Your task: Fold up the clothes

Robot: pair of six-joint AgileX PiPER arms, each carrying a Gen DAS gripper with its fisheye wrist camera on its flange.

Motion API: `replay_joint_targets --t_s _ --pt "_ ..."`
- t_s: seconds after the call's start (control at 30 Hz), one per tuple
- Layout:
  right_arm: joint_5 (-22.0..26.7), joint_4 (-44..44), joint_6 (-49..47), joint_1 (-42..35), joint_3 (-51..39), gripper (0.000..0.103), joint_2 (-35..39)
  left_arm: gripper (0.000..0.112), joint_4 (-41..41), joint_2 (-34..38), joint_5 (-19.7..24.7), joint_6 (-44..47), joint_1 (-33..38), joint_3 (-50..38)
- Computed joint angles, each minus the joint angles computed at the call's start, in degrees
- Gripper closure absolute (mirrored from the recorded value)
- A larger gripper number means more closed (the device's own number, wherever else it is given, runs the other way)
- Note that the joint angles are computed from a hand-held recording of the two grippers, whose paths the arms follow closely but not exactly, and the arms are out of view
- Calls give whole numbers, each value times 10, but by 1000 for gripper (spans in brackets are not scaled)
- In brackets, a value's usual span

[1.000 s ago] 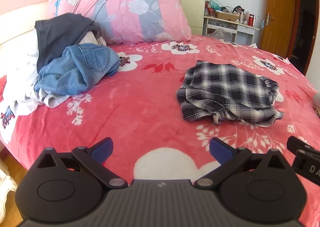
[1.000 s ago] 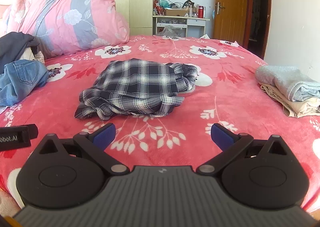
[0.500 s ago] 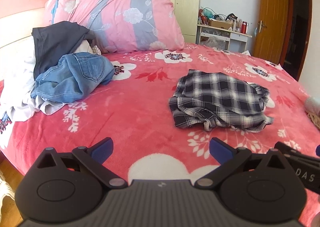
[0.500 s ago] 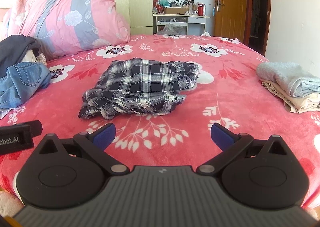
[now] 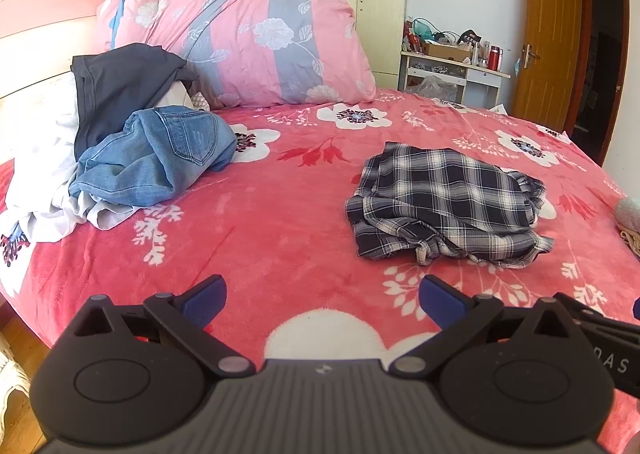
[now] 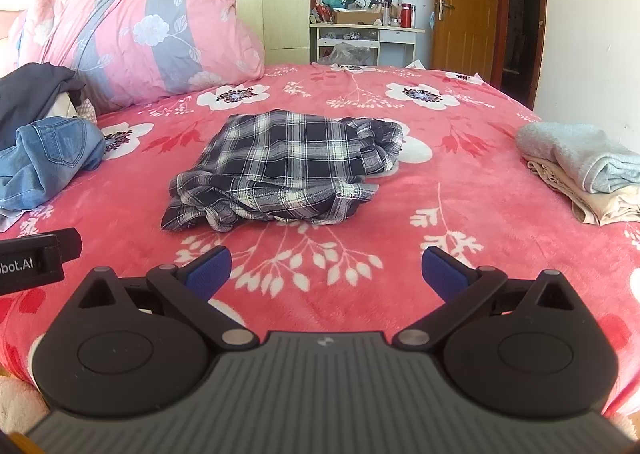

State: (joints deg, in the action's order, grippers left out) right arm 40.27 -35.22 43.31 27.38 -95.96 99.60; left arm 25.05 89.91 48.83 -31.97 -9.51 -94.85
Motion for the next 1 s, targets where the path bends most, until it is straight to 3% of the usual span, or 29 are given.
replay_joint_targets --t_s 0.73,1.0 --pt "-10 10 -3 -1 11 1 -5 9 20 -11 -14 -16 -4 24" --pt "-120 21 0 -36 96 1 -33 9 48 -9 -89 -38 8 67"
